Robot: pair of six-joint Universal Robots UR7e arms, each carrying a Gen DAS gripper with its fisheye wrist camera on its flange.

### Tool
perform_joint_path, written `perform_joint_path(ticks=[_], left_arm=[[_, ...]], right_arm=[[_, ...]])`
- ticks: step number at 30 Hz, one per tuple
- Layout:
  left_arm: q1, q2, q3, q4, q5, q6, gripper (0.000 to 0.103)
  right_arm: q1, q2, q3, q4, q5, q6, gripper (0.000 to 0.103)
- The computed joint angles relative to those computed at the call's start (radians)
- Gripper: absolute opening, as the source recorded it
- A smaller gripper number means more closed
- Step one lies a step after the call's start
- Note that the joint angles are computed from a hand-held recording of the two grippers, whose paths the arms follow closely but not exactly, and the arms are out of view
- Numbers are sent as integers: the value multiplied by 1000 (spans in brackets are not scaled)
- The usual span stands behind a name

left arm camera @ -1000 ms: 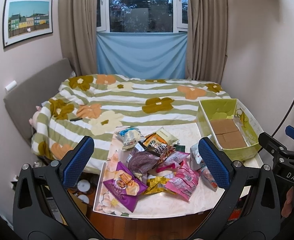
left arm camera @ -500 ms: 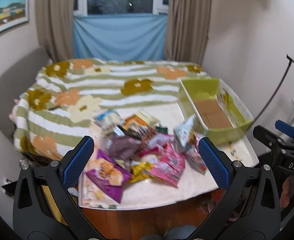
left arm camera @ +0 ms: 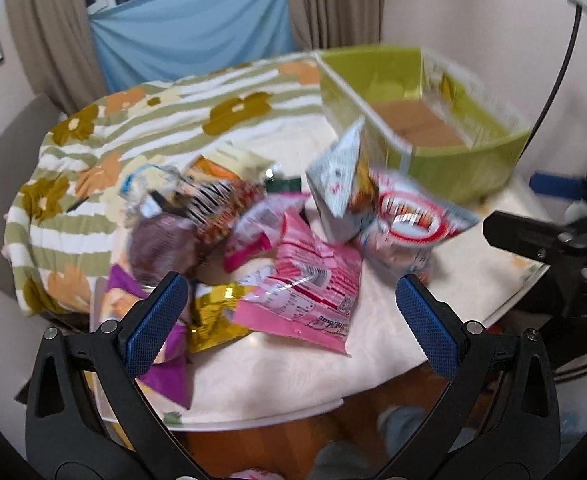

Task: Organize snacks
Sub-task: 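Grasp the pink wafer bag with the left tool while the right grasps the blue-white bag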

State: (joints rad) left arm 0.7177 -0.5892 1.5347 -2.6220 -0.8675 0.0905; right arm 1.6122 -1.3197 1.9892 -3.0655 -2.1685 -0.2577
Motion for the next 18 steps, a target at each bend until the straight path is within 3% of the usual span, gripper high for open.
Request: perform_joint_path(ticks=[6, 14, 18], left_arm=[[15, 115, -65, 31, 99, 47, 103], [34, 217, -132, 50, 166, 135, 100], [39, 239, -158, 72, 179, 149, 90]], right_arm=[[-108, 29, -21, 69, 116, -104, 103], [-168, 85, -76, 136, 186, -229, 102], [-182, 111, -95, 143, 211, -306, 101]])
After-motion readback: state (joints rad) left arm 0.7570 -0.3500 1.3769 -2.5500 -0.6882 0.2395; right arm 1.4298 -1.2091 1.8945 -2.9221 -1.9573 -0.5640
